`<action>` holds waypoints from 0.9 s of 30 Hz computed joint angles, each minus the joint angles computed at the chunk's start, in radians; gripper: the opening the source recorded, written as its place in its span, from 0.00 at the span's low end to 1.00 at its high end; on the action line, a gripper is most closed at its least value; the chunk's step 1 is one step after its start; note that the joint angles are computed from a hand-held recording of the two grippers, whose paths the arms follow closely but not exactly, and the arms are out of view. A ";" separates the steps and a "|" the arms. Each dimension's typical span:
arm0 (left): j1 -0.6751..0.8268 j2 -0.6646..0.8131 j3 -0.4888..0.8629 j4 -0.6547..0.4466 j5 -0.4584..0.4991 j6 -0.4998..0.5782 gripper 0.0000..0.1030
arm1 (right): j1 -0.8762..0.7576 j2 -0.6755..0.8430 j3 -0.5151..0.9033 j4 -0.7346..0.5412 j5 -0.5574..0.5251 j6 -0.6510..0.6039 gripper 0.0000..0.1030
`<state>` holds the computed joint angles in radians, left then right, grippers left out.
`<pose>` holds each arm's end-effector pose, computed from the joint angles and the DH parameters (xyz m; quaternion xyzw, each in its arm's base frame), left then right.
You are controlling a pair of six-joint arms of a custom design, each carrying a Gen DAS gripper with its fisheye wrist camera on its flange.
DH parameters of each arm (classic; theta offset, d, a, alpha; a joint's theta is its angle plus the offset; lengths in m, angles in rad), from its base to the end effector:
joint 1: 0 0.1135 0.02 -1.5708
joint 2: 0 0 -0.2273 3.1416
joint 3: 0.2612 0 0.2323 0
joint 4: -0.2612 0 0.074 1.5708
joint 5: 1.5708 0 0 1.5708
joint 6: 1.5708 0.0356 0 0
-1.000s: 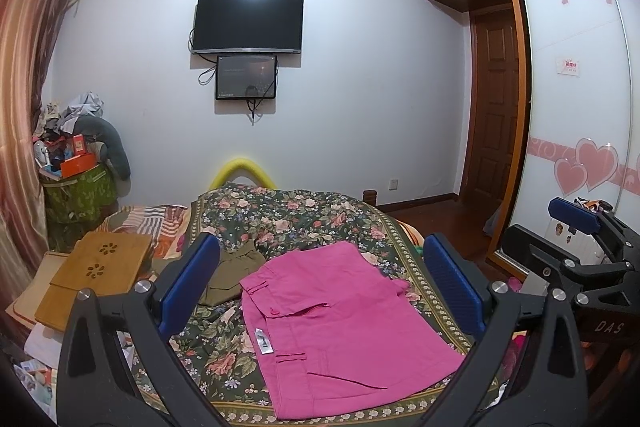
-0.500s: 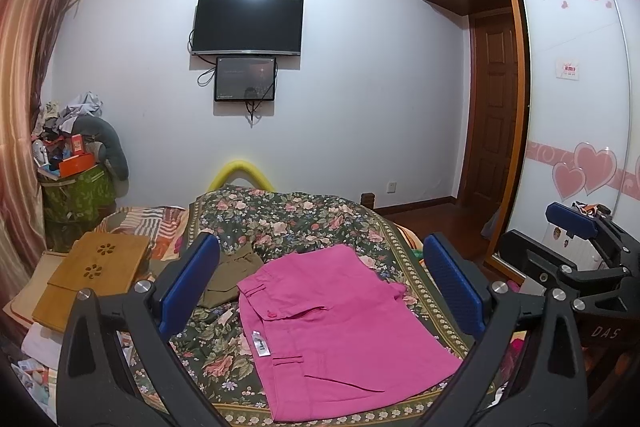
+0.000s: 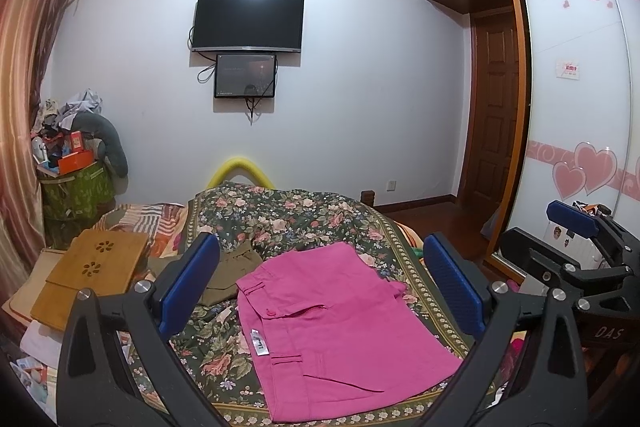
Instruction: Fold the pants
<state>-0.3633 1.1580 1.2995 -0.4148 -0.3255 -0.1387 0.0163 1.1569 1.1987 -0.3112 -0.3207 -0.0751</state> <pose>0.2342 -0.0769 0.3837 -0.0092 0.7923 -0.0230 0.6096 0.2540 0.0154 0.3622 -0.1325 0.7802 0.1094 0.6014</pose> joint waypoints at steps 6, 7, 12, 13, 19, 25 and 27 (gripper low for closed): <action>0.013 0.020 -0.004 0.013 0.007 0.001 1.00 | -0.007 0.013 -0.003 0.013 -0.005 0.004 0.99; 0.017 0.027 -0.002 0.014 0.010 0.000 1.00 | -0.006 0.018 -0.004 0.015 -0.001 0.004 0.99; 0.039 0.085 0.020 0.020 0.027 -0.006 1.00 | -0.016 0.063 -0.001 0.026 0.004 0.002 0.99; 0.049 0.107 0.029 0.022 0.035 -0.006 1.00 | -0.019 0.081 0.000 0.031 0.009 0.001 0.99; 0.114 0.237 0.064 0.035 0.080 -0.009 1.00 | -0.043 0.211 0.021 0.048 0.042 -0.022 0.99; 0.191 0.456 0.177 0.005 0.129 0.004 1.00 | -0.087 0.431 0.129 0.007 0.054 -0.056 0.99; 0.226 0.549 0.231 -0.012 0.166 0.004 1.00 | -0.097 0.500 0.179 -0.024 0.060 -0.066 0.99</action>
